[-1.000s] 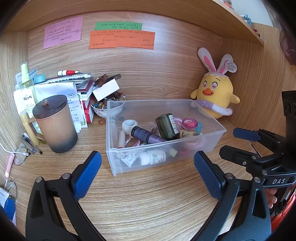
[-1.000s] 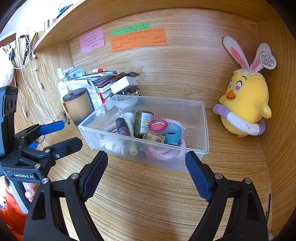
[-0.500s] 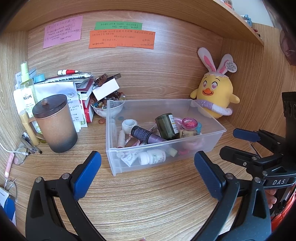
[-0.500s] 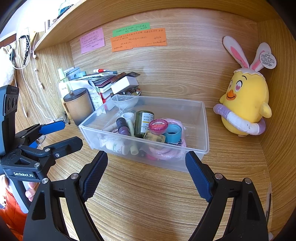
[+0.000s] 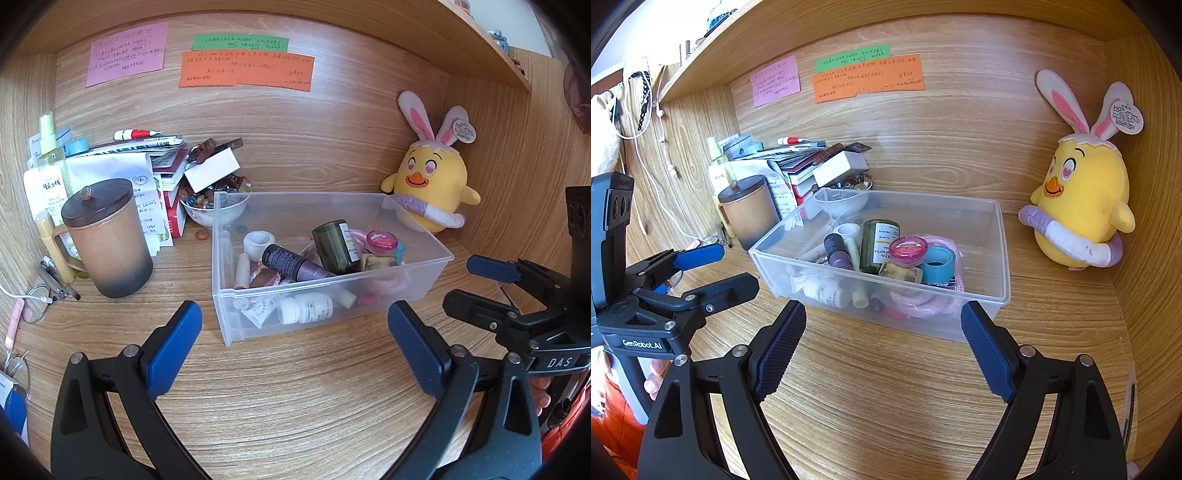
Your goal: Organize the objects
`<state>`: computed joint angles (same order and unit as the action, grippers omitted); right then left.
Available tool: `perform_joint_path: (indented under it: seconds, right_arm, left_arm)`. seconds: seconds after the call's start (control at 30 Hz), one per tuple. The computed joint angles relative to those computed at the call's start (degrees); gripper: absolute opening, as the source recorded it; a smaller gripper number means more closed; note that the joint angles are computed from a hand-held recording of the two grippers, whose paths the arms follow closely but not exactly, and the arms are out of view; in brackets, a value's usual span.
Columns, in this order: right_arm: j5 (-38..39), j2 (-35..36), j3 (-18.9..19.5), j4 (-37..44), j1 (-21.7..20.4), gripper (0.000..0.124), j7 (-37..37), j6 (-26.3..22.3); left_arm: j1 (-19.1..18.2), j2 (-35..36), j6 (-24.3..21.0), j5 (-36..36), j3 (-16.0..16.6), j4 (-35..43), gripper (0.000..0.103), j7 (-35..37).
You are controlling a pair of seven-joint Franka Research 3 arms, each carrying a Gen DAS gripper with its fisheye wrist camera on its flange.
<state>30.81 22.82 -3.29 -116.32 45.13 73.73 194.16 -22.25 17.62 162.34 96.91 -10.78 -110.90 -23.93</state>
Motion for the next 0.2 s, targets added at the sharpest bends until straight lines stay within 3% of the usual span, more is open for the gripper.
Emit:
perform_joint_path:
  seconds: [0.2]
  right_arm:
    - [0.56,0.02,-0.87,0.13,0.85,0.084,-0.14,-0.24]
  left_arm:
    - [0.0,0.22,0.84,-2.06,0.07,0.11,0.102,2.68]
